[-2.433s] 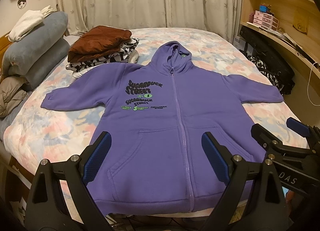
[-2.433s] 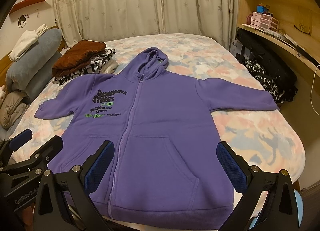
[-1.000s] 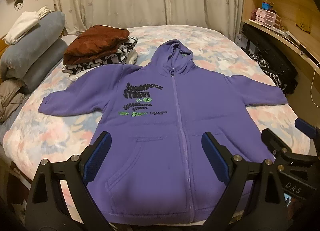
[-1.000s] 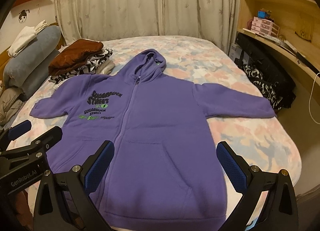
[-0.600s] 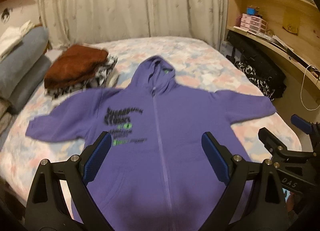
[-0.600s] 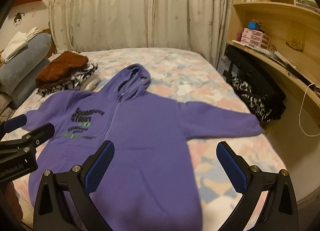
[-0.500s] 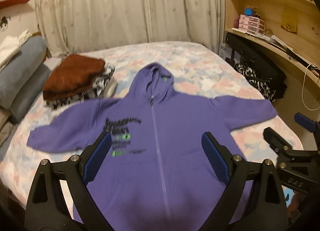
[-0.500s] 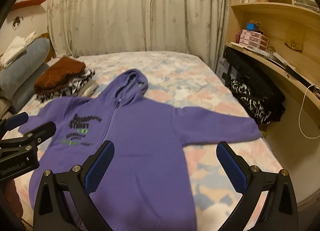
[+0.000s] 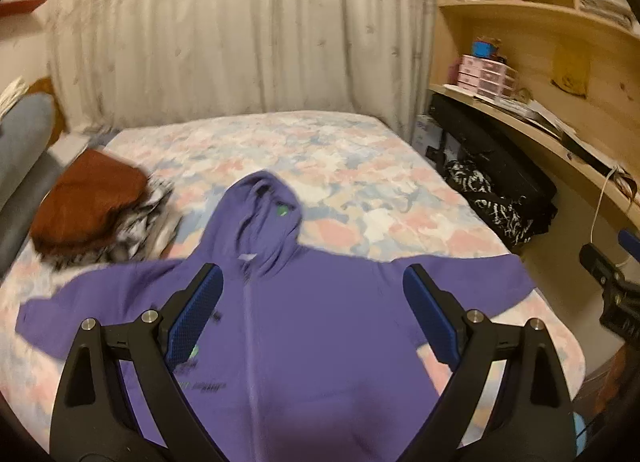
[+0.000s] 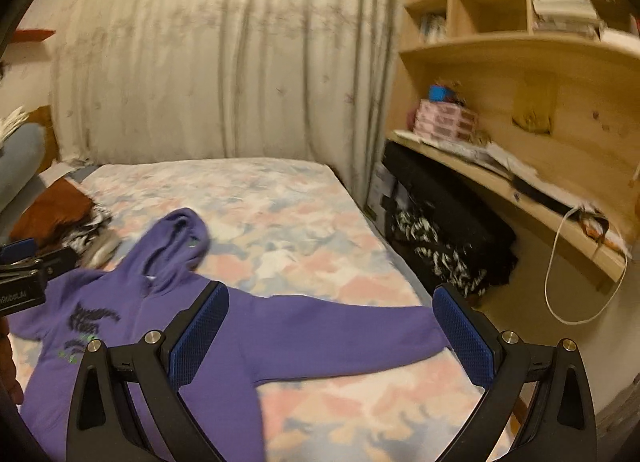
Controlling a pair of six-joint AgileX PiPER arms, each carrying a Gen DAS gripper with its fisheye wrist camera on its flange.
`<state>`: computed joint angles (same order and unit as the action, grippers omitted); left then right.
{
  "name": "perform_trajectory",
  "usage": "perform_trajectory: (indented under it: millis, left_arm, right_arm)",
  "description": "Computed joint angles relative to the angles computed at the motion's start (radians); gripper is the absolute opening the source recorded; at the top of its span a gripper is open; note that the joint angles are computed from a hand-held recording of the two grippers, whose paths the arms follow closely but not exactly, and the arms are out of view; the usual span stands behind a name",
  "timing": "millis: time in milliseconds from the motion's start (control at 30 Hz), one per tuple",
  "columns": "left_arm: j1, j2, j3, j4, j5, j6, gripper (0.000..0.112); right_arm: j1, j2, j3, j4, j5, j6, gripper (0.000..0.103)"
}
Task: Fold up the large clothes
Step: 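Reach the right tool to the hoodie sleeve cuff and grasp it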
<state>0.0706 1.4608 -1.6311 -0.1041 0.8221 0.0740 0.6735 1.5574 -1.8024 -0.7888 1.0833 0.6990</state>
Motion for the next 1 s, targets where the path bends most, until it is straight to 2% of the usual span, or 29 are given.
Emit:
perform_trajectory:
  millis: [133, 200, 333, 400, 467, 500, 767, 933, 1000]
  left_arm:
    - [-0.103, 0.163, -0.111, 0.069, 0.002, -0.061, 0.09]
    - [-0.141, 0.229, -0.12, 0.105, -0.038, -0.111, 0.086]
    - [-0.224, 0.37, -0.121, 0.233, -0.073, -0.215, 0.086]
    - [-0.253, 0.439, -0.124, 0.292, -0.107, -0.259, 0.086]
    - [-0.266, 0.483, -0.09, 0.312, -0.165, -0.3, 0.086]
    - [-0.269, 0.509, -0.075, 0.313, -0.194, -0.318, 0.086]
    - [-0.279, 0.711, -0.155, 0.238, -0.253, -0.347, 0.086]
    - [-0.28, 0.762, -0.203, 0.163, -0.228, -0.3, 0.084]
    - [-0.28, 0.774, -0.228, 0.148, -0.19, -0.271, 0.084]
  right_arm:
    - [-0.302, 0.031, -0.015, 0.292, -0.133, -0.202, 0.103]
    - [-0.436, 0.071, -0.02, 0.456, -0.184, -0.294, 0.103]
    - [-0.624, 0.16, 0.074, 0.684, -0.283, -0.412, 0.102]
    - [-0.675, 0.21, 0.161, 0.777, -0.353, -0.452, 0.098]
    - [-0.768, 0.301, 0.138, 0.934, -0.344, -0.556, 0.082]
    - [-0.81, 0.352, 0.125, 0.992, -0.344, -0.588, 0.079]
    - [-0.98, 0.601, 0.096, 1.226, -0.396, -0.681, 0.077]
    - [-0.98, 0.737, -0.02, 1.223, -0.432, -0.628, 0.076]
    - [-0.954, 0.799, -0.117, 1.146, -0.419, -0.536, 0.065]
